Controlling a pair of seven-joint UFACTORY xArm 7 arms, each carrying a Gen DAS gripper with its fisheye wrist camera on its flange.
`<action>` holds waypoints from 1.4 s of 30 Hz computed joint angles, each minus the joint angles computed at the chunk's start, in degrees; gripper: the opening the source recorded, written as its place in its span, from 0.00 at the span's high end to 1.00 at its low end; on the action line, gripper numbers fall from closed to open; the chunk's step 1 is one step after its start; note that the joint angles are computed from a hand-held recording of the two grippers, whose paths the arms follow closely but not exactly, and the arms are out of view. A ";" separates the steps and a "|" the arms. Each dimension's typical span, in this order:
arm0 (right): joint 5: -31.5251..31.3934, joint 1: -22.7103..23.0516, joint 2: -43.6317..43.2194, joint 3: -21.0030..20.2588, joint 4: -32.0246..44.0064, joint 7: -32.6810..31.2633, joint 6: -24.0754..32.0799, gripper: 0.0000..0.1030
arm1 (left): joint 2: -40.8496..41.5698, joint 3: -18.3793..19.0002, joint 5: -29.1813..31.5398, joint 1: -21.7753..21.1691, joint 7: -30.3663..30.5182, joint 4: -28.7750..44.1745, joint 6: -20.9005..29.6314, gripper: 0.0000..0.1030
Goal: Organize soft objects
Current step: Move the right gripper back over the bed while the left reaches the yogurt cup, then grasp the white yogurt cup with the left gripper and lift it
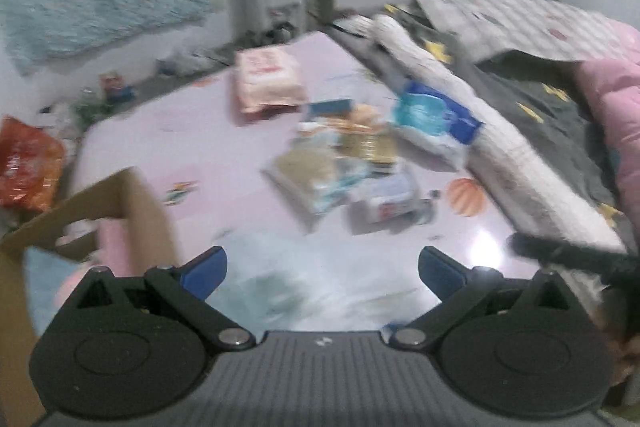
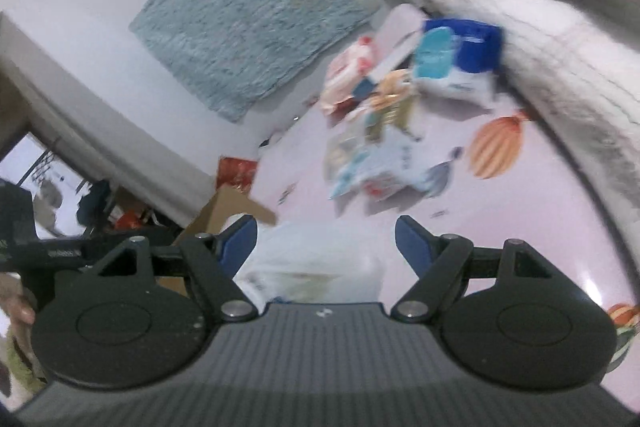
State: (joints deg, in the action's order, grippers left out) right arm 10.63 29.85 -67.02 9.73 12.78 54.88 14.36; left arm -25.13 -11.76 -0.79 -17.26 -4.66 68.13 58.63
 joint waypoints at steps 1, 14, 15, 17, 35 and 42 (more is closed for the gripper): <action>-0.15 -0.46 1.63 0.43 -0.67 0.01 -1.79 0.29 | 2.60 -0.80 -0.20 -0.23 -0.65 2.05 0.27 0.01; -2.41 -1.17 16.75 -3.07 -1.65 -2.04 -13.37 0.46 | 35.97 -1.68 8.57 -10.33 -10.32 31.14 11.45 0.56; -2.24 -0.83 16.61 -3.64 -2.06 -2.15 -13.52 0.46 | 37.69 -1.15 9.22 -11.17 -10.86 32.59 12.35 0.61; -1.97 -0.23 16.54 -4.74 -2.88 -2.49 -14.19 0.46 | 40.60 -0.11 10.19 -12.61 -11.78 35.17 13.94 0.68; -2.09 1.73 21.30 -7.72 -2.33 -4.02 -19.29 0.44 | 37.96 1.73 8.34 -12.59 -14.04 31.23 9.87 0.98; -4.42 6.24 34.42 -12.68 4.13 -7.42 -25.59 0.41 | 36.00 1.37 5.62 -10.53 -13.93 29.54 9.31 0.98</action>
State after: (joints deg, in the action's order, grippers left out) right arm 6.21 36.09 -32.61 -2.95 16.91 47.46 -11.22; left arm 10.87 -10.38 4.83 -27.79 -18.60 97.68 67.94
